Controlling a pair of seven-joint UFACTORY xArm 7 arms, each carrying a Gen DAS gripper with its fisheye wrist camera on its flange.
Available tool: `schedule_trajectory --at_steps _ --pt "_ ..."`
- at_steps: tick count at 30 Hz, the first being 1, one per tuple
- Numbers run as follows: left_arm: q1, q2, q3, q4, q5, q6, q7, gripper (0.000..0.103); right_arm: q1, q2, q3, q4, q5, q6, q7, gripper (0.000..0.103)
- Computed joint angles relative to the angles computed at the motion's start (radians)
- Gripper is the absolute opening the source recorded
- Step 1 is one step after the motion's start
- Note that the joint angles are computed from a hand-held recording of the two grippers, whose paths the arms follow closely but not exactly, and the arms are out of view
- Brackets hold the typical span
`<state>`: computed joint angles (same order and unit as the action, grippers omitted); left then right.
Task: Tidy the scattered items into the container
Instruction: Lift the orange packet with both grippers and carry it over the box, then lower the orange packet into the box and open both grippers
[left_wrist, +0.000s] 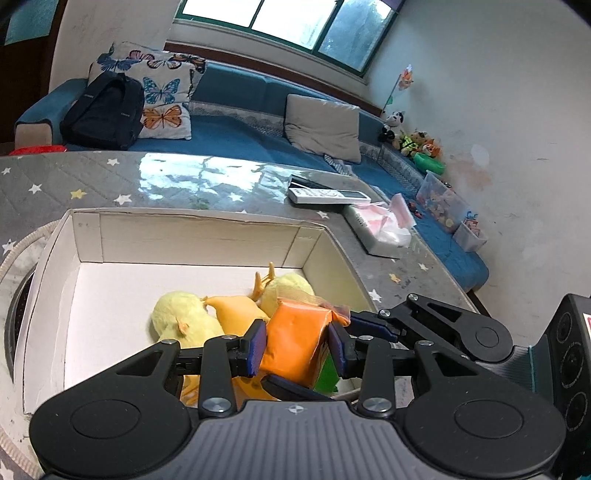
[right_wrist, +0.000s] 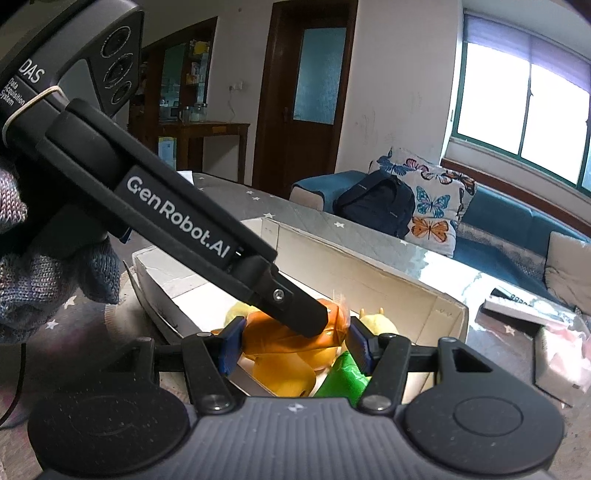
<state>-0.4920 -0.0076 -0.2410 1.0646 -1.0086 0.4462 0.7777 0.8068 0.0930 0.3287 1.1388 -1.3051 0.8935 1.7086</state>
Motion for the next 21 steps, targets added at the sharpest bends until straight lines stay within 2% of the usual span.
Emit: schedule_trajectory --at_steps 5,15,21 --pt "0.001 0.006 -0.003 -0.006 0.039 -0.036 -0.051 0.04 -0.005 0.008 -0.007 0.0 0.006 -0.011 -0.001 0.059" --pt "-0.008 -0.035 0.006 -0.057 0.09 -0.077 -0.124 0.04 0.007 0.008 -0.003 0.008 0.015 0.033 0.0 0.06" --pt "-0.022 -0.073 0.019 -0.099 0.096 -0.098 -0.134 0.04 0.016 0.004 0.003 0.005 0.016 0.06 0.008 0.061"
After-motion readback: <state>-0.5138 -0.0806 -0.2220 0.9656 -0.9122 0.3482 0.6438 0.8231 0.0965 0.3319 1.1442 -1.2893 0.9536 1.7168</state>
